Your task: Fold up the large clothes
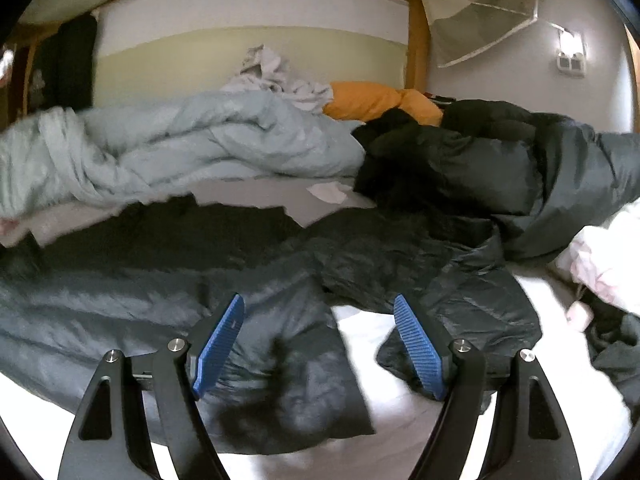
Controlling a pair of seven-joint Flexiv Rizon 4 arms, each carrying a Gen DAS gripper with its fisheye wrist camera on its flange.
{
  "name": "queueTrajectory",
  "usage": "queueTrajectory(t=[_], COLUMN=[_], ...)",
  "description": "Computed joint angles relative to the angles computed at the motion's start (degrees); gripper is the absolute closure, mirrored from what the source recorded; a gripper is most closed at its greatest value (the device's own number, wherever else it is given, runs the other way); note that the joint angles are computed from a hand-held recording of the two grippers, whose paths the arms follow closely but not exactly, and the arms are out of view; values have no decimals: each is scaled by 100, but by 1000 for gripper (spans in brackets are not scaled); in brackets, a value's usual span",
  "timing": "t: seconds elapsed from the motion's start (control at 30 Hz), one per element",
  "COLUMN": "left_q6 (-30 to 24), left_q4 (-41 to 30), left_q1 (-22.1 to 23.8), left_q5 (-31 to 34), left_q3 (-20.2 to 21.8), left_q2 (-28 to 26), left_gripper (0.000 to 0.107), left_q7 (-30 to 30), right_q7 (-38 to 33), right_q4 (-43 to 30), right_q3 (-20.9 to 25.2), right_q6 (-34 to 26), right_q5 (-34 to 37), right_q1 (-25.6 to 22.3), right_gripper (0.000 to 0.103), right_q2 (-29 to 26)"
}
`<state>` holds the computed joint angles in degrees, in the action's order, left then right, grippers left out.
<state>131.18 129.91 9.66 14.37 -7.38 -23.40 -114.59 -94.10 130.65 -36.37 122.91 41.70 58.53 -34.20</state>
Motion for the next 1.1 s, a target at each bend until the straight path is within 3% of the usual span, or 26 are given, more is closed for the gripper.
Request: queueTrajectory(t=[0.13, 0.23, 0.37, 0.47, 0.53, 0.6, 0.63, 0.7, 0.77, 0.87, 1.0, 1.1], left_q6=[-396, -793, -1546, -1484, -1167, -808, -548, -245, -302, -566, -352, -427], left_q4=[-415, -758, -1066, -896, -594, -309, -140, 120, 260, 403, 641, 834], left_q1=[-1022, -1412, -1933, -2495, -2418, -2355, -2456, -2460, -2340, -2725, -2522, -1705], left_q5=[-243, -270, -657, -1161, -1195, -1268, -1435, -1584, -1661, -2447, -2696, -1923], left_q3=[-282, -597, -661, -232, -265, -205, -50, 57, 65, 485, 570, 221], left_q2=[-135, -490, -1027, -1089, -985, -811, -700, -579, -401, -181, -39, 248], left_gripper=[104, 104, 102, 93, 82, 55, 53, 52, 51, 50, 50, 50], left_q7=[616, 895, 1445, 1688, 1683, 1621, 1596, 1547, 1496, 1839, 1864, 1221], right_q7=[-196, -346, -347, -461, -592, -742, -799, -904, -1063, -1339, -1700, -2046], right_q4=[72, 111, 108, 94, 65, 39, 26, -1, -62, -127, -134, -189], right_q3=[-80, -50, 394, 541, 507, 500, 534, 661, 676, 492, 437, 95], right_q6=[107, 155, 162, 171, 200, 242, 265, 294, 271, 175, 295, 100], right_q5=[33, 68, -62, -28, 89, 180, 219, 279, 420, 692, 934, 1506], right_q1=[171, 176, -270, -390, -335, -286, -287, -329, -257, 91, 539, 1294], right_gripper=[24, 24, 24, 24, 24, 24, 23, 23, 23, 23, 23, 23], right_q2=[15, 20, 273, 361, 344, 348, 361, 395, 351, 228, 94, -84])
